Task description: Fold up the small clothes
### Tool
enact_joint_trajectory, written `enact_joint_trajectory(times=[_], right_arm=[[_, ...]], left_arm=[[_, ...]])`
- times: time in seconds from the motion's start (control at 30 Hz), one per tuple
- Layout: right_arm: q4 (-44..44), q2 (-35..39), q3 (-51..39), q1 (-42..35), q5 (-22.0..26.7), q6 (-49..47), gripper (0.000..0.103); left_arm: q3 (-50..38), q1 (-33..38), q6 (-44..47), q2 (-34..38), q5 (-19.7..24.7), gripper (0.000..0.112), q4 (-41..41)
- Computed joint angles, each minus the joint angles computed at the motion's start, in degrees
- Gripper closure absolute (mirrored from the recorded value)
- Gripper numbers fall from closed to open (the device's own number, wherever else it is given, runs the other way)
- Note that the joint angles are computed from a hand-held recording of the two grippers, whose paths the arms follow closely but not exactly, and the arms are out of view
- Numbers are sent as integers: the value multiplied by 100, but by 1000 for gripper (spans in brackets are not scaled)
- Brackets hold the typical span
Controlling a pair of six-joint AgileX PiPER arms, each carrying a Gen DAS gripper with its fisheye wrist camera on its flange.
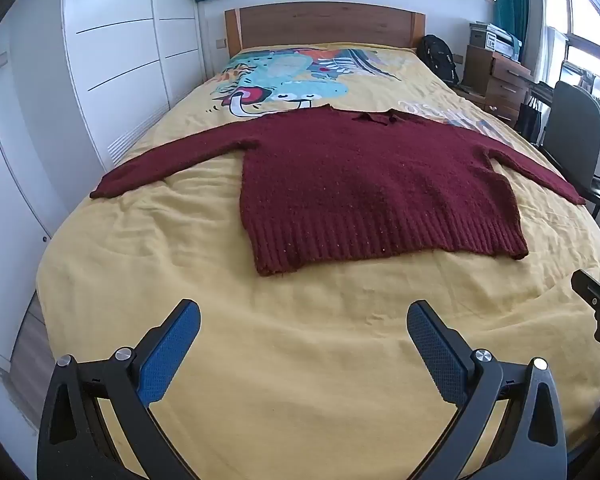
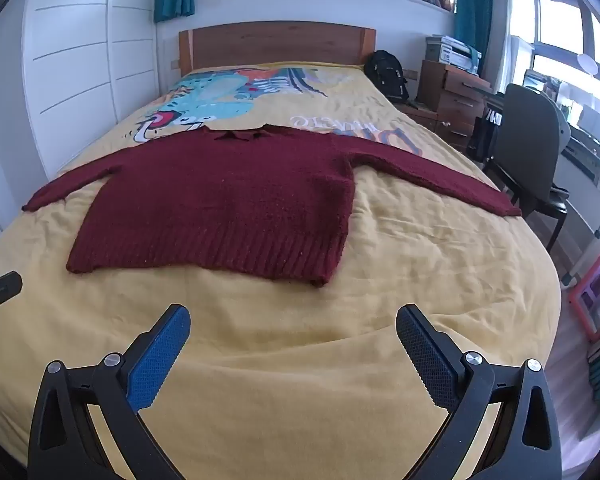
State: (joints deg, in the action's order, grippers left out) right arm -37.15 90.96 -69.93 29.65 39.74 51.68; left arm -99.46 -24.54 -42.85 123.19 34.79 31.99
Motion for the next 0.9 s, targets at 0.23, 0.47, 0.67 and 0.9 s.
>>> enact_joint_trajectory(times=[0.23, 0.47, 0.67, 0.9], right_arm=[[-29, -8, 20, 7, -29, 51, 0], [-9, 7, -57, 61, 58, 56, 0], [32, -30, 63, -71, -71, -19, 0], [-30, -23, 51, 9, -6, 64, 0]], left_arm=[[-79, -24, 78, 42, 60, 10, -136], [-55, 26, 176, -17, 68, 10, -214], [-21, 22, 94, 44, 9, 10, -179], [-13, 22, 76, 47, 13, 10, -178]])
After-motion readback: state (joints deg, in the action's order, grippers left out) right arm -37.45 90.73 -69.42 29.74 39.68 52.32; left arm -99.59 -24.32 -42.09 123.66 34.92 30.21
